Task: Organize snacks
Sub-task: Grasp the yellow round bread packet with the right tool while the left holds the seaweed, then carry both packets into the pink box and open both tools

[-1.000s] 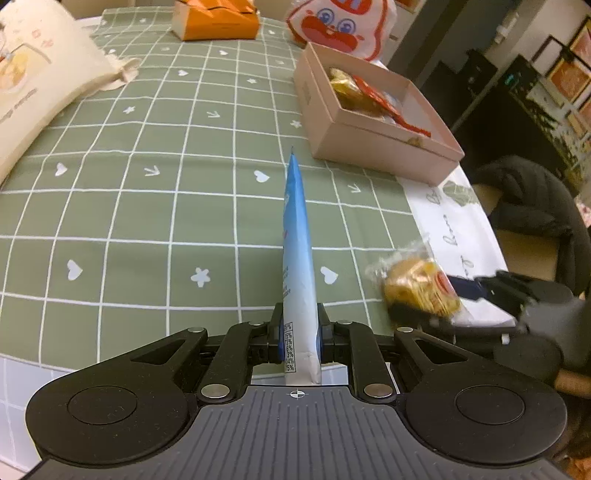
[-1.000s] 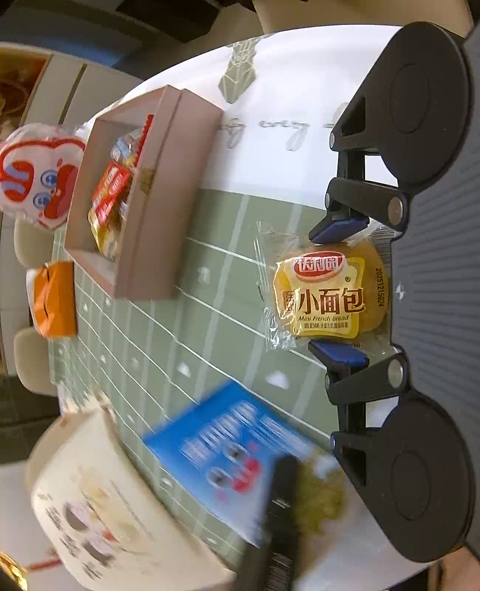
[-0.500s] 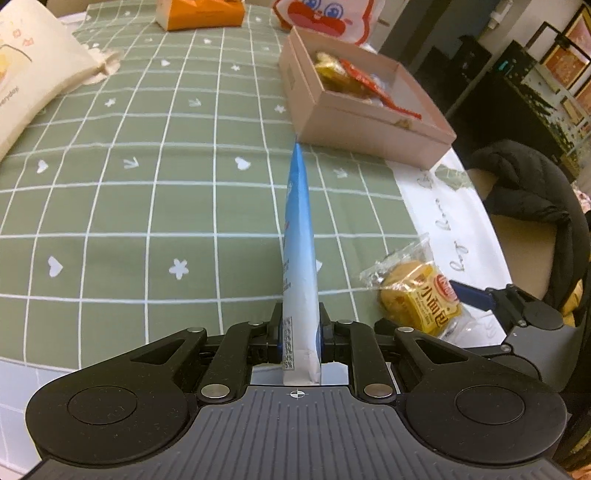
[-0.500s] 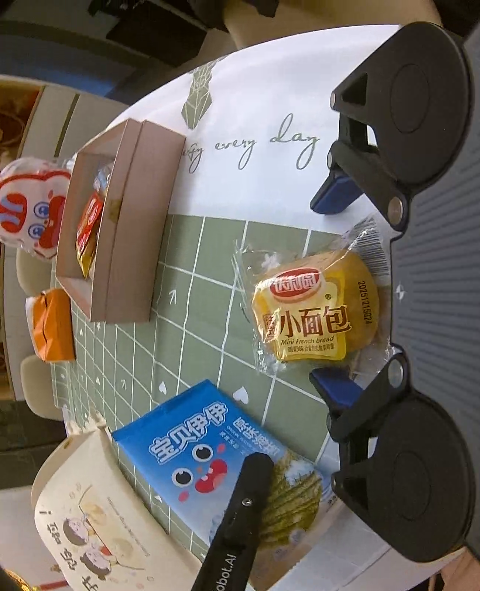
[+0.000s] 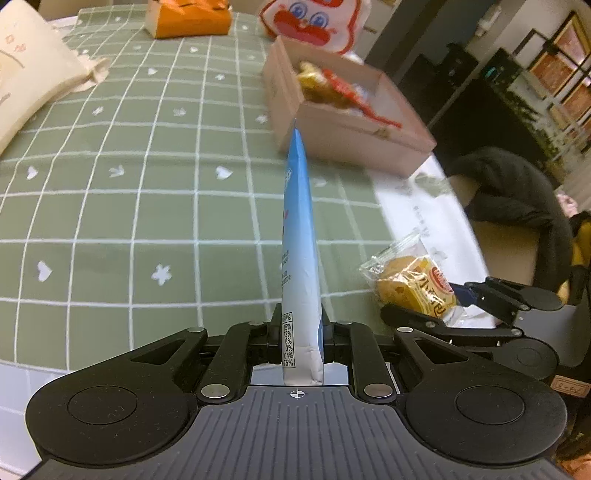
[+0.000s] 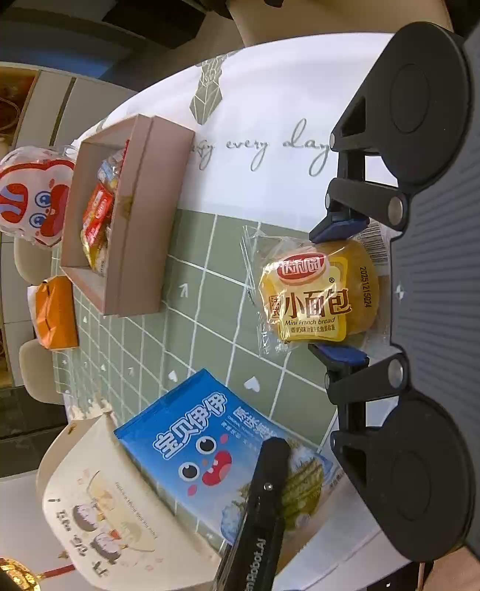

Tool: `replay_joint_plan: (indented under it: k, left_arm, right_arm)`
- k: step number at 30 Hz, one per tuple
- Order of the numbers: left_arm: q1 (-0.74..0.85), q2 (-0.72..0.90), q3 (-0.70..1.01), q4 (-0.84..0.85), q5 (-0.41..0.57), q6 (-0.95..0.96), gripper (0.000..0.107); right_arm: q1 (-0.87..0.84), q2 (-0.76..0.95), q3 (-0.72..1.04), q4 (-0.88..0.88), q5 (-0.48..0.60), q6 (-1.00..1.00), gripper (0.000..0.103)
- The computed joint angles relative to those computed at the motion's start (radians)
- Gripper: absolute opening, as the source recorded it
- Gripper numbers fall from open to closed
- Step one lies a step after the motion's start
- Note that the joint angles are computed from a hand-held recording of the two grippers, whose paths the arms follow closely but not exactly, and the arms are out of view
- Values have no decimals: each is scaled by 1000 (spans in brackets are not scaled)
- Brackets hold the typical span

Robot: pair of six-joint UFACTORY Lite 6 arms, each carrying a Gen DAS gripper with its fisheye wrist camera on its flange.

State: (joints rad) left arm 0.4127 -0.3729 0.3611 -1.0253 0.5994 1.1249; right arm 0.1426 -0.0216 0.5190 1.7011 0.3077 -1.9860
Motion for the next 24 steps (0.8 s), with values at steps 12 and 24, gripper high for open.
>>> replay_joint_plan:
  k: [12,24]
  left_arm:
    - [-188,424,814,-169,115,-55,19]
    - [-203,1052,1295,-198,20,-234,26]
  right_arm:
    - [-198,-28,478,-473,134,502,55]
    - [-176,184,784,-825,-2,902,55]
